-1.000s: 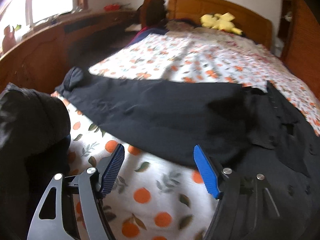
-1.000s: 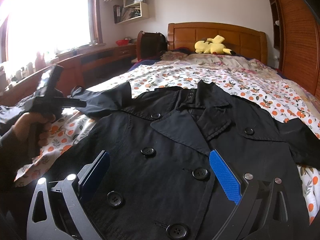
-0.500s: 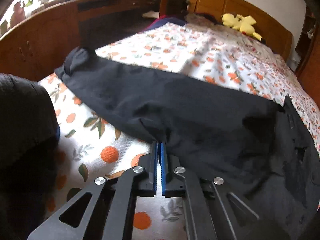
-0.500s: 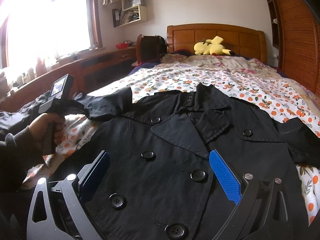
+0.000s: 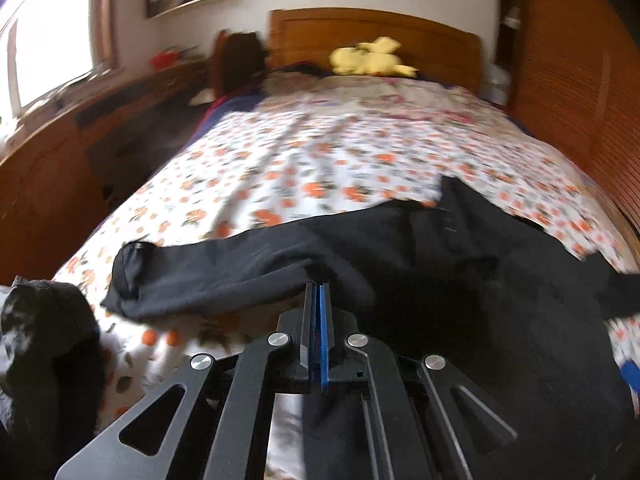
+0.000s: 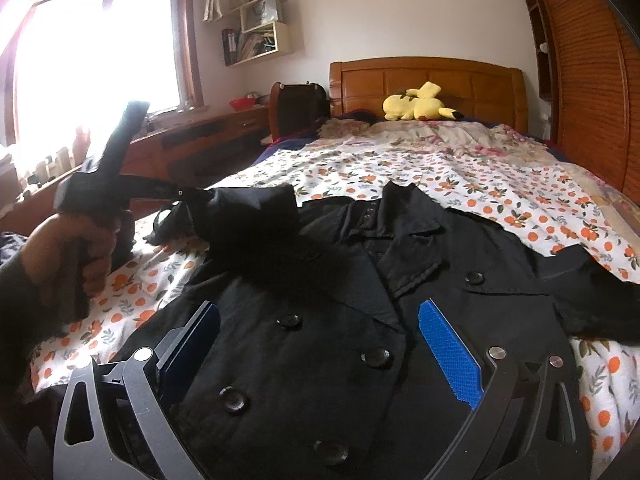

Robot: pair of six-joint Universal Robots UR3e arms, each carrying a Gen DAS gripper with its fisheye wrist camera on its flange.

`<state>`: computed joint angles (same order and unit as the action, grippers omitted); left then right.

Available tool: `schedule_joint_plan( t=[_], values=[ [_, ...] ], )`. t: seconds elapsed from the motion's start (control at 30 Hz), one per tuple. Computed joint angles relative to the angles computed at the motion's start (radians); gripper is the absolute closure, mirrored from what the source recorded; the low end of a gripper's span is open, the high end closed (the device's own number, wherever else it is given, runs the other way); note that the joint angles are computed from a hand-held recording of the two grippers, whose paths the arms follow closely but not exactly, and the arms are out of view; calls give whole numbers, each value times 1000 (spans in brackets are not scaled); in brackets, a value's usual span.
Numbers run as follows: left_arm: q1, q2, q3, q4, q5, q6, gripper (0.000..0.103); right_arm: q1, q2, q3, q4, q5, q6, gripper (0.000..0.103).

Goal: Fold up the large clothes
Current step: 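Fold the held sleeve across the coat front with the left tool, release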

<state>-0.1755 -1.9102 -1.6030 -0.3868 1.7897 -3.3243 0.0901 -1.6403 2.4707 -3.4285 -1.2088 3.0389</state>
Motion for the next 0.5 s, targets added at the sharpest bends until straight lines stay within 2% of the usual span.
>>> schedule_joint_plan(
  t=[0.13, 0.23, 0.4, 0.47, 0.5],
  values=[
    [-77, 10, -31, 11, -13, -14, 102, -45, -35, 31, 23, 20, -28, 7],
    [-124, 12, -75, 21, 22, -14, 99, -62, -45, 38, 35, 30, -36, 7],
    [-110, 97, -226, 95, -9, 7, 96, -40, -40, 31, 31, 23, -38, 7],
    [-99, 134, -275, 123, 1, 12, 75, -22, -22, 20, 24, 14, -38, 7],
    [-79, 159, -308, 141, -4, 26, 71, -14, -16, 15, 22, 9, -37, 7]
  ],
)
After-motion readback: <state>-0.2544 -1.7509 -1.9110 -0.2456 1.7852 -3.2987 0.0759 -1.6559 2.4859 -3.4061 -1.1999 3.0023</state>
